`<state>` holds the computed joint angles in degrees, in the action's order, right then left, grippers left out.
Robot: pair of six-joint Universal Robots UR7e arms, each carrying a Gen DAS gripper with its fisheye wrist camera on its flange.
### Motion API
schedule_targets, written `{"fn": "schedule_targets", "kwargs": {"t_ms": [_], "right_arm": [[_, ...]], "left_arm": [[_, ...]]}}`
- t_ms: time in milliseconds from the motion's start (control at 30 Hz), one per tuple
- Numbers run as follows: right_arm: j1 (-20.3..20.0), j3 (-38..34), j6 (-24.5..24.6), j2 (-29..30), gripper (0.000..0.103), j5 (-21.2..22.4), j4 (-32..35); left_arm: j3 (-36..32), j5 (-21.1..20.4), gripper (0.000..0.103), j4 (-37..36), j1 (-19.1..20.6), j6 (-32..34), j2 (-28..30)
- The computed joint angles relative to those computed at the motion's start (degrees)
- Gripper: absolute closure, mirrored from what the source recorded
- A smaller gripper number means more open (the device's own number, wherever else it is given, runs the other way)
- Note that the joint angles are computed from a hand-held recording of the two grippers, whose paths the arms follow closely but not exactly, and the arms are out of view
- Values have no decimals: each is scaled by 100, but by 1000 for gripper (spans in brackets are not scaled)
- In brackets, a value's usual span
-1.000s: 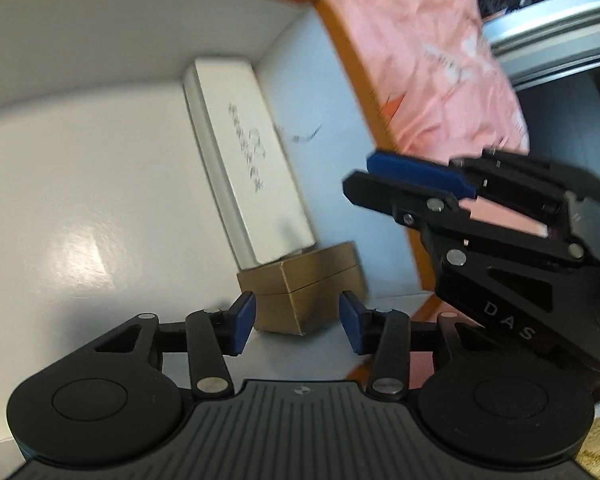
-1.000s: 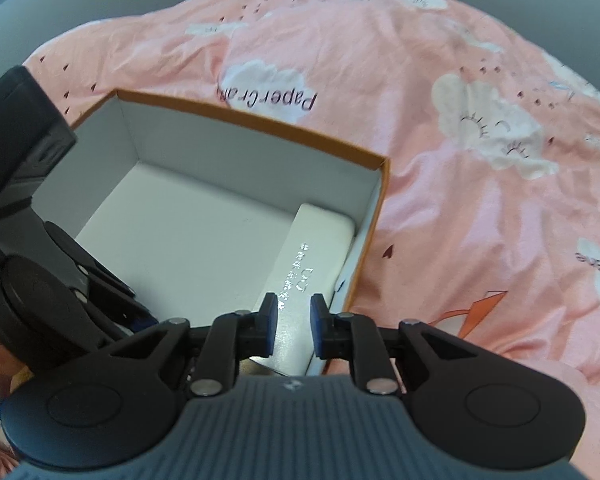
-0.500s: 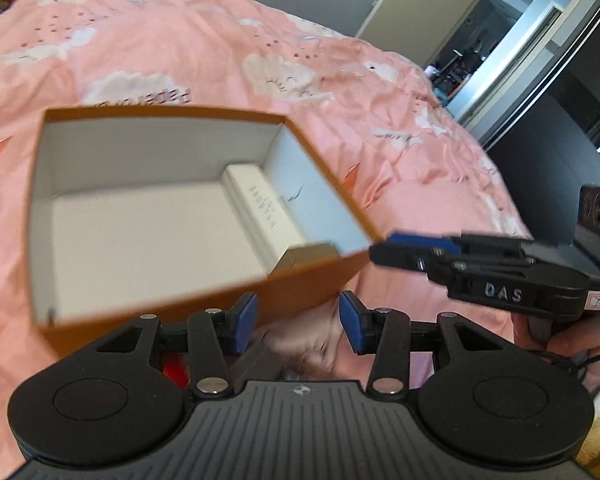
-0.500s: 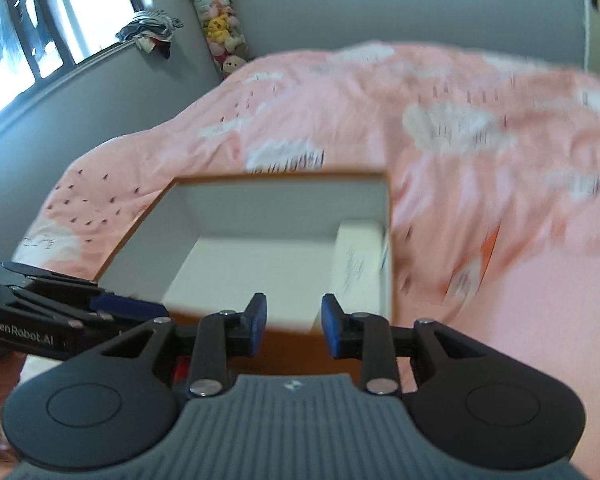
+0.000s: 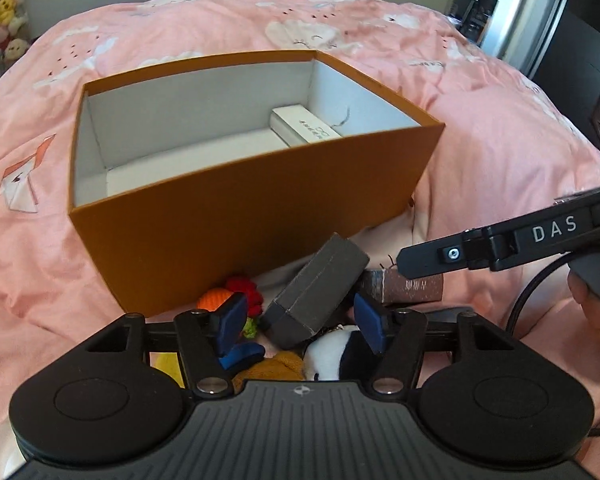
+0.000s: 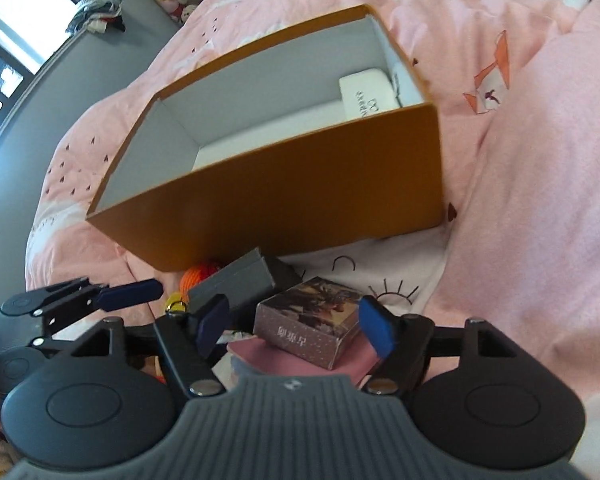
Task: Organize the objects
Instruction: 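Grasp the dark grey box with the left gripper while the right gripper grasps the printed card box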
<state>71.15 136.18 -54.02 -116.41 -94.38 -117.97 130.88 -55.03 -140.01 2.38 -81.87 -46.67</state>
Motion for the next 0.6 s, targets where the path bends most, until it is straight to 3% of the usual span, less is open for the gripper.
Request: {"fn": "schedule_targets", "kwargs": {"t_ms": [333, 600], "right_arm": [[74, 94, 273, 390, 30, -363, -329], [2, 23, 696, 784, 29, -446, -430]], "left_arm": [[91, -67, 30, -487, 158, 567, 304], [150, -70, 44, -800, 227, 899, 432]]}}
